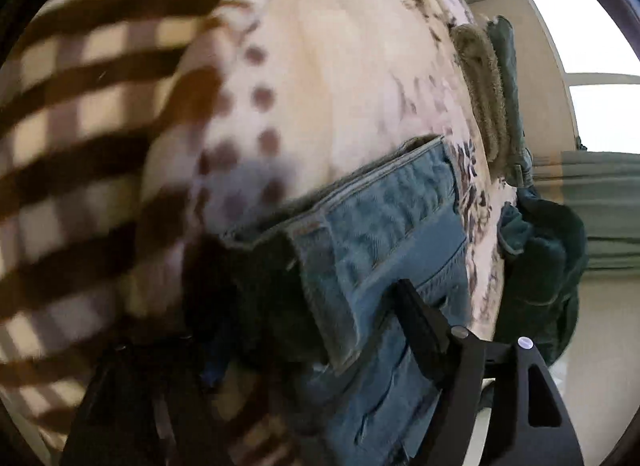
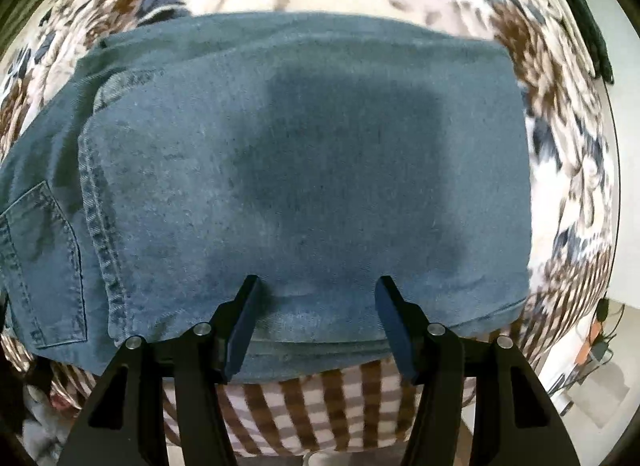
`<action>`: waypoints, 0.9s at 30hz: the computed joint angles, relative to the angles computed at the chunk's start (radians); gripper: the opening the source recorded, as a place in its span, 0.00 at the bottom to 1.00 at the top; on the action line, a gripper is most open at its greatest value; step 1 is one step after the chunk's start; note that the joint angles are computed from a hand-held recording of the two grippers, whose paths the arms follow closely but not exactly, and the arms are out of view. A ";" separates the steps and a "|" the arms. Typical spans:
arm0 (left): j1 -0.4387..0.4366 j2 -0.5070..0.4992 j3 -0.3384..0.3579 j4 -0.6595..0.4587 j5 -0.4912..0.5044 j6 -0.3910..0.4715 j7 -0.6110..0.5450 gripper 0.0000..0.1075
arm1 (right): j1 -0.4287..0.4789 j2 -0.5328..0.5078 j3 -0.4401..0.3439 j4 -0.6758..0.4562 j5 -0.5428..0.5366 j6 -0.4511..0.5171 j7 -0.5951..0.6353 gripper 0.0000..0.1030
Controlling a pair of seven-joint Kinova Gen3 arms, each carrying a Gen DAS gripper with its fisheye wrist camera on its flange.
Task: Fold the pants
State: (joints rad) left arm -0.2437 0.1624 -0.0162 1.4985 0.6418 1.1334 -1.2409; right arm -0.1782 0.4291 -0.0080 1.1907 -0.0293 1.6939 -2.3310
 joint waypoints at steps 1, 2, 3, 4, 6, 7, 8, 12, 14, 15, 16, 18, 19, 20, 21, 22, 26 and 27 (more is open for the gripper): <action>0.023 -0.011 -0.015 0.001 -0.017 -0.023 0.001 0.47 | -0.002 0.007 0.000 -0.017 0.008 0.005 0.008 0.59; 0.056 -0.027 -0.046 0.005 -0.029 -0.048 -0.007 0.35 | 0.010 0.005 0.001 -0.019 0.016 0.003 0.030 0.59; 0.071 -0.048 -0.059 0.025 -0.025 -0.084 -0.032 0.33 | 0.010 0.007 0.003 -0.028 0.020 0.007 0.036 0.59; 0.067 -0.074 -0.054 0.047 -0.013 -0.122 -0.072 0.31 | 0.008 0.006 0.005 -0.032 0.024 0.006 0.040 0.59; 0.014 -0.093 0.006 0.074 0.052 -0.162 -0.153 0.31 | 0.006 -0.012 0.003 -0.008 0.023 -0.006 0.036 0.59; -0.020 -0.079 0.044 0.079 0.093 -0.160 -0.192 0.32 | 0.011 -0.018 0.003 0.004 0.017 -0.019 0.037 0.59; -0.047 -0.054 0.063 0.082 0.133 -0.145 -0.215 0.35 | 0.015 -0.024 0.002 0.022 0.007 -0.037 0.037 0.59; -0.015 0.002 0.012 0.115 0.227 -0.169 -0.231 0.30 | 0.054 -0.089 -0.009 0.153 -0.026 -0.143 0.055 0.60; 0.050 -0.025 -0.036 0.100 0.212 -0.191 -0.229 0.17 | 0.084 -0.124 -0.007 0.214 -0.045 -0.192 0.094 0.60; 0.071 -0.048 -0.034 0.084 0.200 -0.207 -0.227 0.17 | 0.090 -0.140 0.002 0.232 -0.056 -0.207 0.115 0.60; 0.099 -0.068 -0.030 0.051 0.174 -0.214 -0.213 0.16 | 0.104 -0.159 0.003 0.255 -0.068 -0.221 0.138 0.63; 0.142 -0.091 -0.011 -0.028 0.161 -0.201 -0.199 0.16 | 0.149 -0.207 0.011 0.298 -0.114 -0.258 0.201 0.83; 0.162 -0.101 -0.003 -0.056 0.153 -0.197 -0.194 0.16 | 0.180 -0.238 0.011 0.337 -0.133 -0.280 0.236 0.91; 0.181 -0.104 0.007 -0.092 0.152 -0.183 -0.193 0.16 | 0.202 -0.261 0.030 0.358 -0.157 -0.289 0.273 0.93; 0.209 -0.102 0.015 -0.136 0.140 -0.169 -0.175 0.16 | 0.229 -0.278 0.043 0.366 -0.179 -0.284 0.305 0.95; 0.238 -0.097 0.029 -0.181 0.124 -0.160 -0.143 0.16 | 0.253 -0.292 0.056 0.371 -0.195 -0.275 0.333 0.95; 0.335 -0.066 0.091 -0.282 0.107 -0.137 -0.062 0.16 | 0.354 -0.364 0.120 0.396 -0.218 -0.244 0.432 0.95; 0.368 -0.051 0.100 -0.300 0.103 -0.133 -0.036 0.16 | 0.379 -0.382 0.136 0.398 -0.218 -0.230 0.454 0.95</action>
State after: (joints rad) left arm 0.1245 0.1109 0.0843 1.1981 0.7449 1.0002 -1.2769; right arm 0.2005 0.0474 0.1284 1.5883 -0.2471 1.4634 -1.8769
